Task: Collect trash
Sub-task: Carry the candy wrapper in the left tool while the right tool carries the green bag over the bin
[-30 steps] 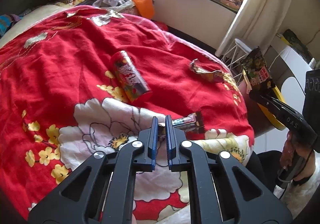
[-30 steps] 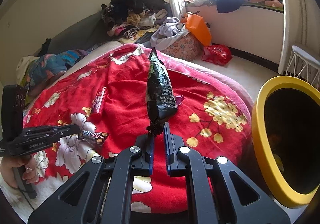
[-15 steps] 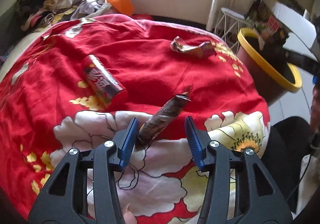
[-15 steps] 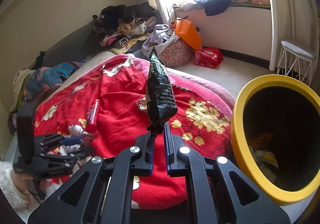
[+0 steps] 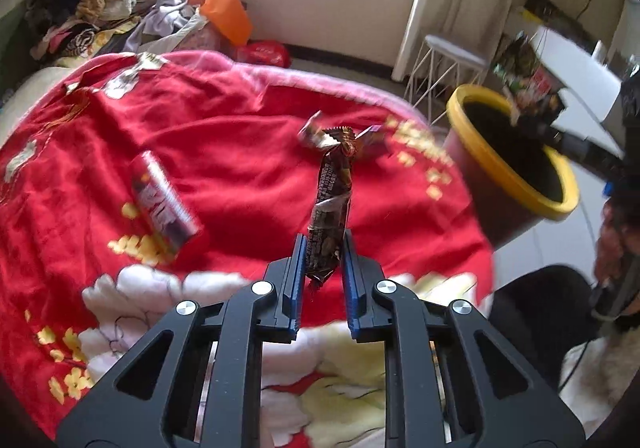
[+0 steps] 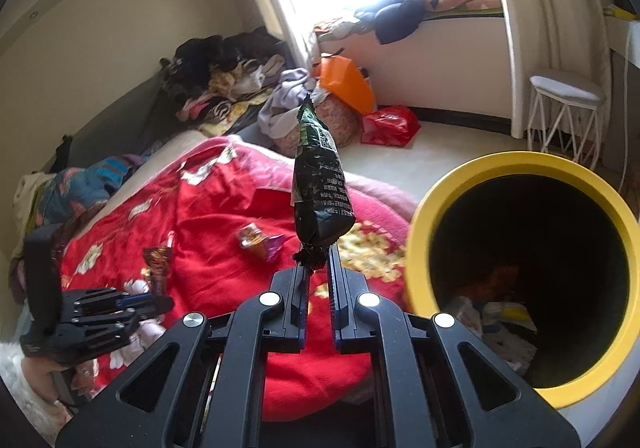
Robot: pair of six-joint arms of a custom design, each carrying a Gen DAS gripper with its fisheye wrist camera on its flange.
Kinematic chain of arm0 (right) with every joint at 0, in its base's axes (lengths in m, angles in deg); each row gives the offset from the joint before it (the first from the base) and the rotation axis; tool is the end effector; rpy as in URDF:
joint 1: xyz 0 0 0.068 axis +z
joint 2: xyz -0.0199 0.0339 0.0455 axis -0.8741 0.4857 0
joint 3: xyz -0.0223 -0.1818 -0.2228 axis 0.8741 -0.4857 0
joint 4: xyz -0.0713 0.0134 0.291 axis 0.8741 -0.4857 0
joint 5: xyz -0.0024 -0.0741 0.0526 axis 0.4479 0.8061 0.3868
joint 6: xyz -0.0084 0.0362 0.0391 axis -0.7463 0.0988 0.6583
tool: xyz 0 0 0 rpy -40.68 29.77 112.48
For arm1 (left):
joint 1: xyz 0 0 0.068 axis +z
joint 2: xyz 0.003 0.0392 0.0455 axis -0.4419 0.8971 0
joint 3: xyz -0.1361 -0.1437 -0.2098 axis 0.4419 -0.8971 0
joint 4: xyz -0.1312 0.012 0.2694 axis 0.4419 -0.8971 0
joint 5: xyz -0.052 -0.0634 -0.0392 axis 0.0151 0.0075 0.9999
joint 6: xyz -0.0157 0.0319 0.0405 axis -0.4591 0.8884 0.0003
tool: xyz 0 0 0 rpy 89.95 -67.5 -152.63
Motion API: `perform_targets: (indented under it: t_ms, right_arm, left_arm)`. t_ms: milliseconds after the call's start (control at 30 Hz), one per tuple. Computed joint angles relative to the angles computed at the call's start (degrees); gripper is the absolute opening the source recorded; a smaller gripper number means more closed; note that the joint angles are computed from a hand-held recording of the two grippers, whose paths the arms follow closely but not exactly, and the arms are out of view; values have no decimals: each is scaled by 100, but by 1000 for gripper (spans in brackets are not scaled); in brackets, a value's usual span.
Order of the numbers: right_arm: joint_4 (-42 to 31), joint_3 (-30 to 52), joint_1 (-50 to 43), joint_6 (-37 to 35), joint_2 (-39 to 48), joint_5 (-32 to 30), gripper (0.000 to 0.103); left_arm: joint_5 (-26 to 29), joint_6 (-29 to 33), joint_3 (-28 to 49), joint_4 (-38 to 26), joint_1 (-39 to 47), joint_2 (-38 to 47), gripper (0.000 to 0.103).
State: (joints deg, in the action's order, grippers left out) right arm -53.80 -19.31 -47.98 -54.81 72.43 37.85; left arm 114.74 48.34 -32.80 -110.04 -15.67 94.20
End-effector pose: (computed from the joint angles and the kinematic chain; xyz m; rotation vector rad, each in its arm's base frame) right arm 0.1353 0.0353 0.1629 0.0155 2.1699 0.4304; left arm 0.1634 0.0146 0.1517 0.4674 2.4217 -0.3231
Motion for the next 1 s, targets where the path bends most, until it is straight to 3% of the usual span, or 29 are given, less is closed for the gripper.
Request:
perform_targets:
  t_ms: [500,1000]
  right_arm:
    - [-593,-137,-2477,-600,-535,-1230,9]
    - [-428,-148,-4498,-1310,166,-2208,9]
  left_arm:
    - [-498,-1600,330,207,-2123,-388,12]
    - [-1227,-2420,627,908,-3889,233,12]
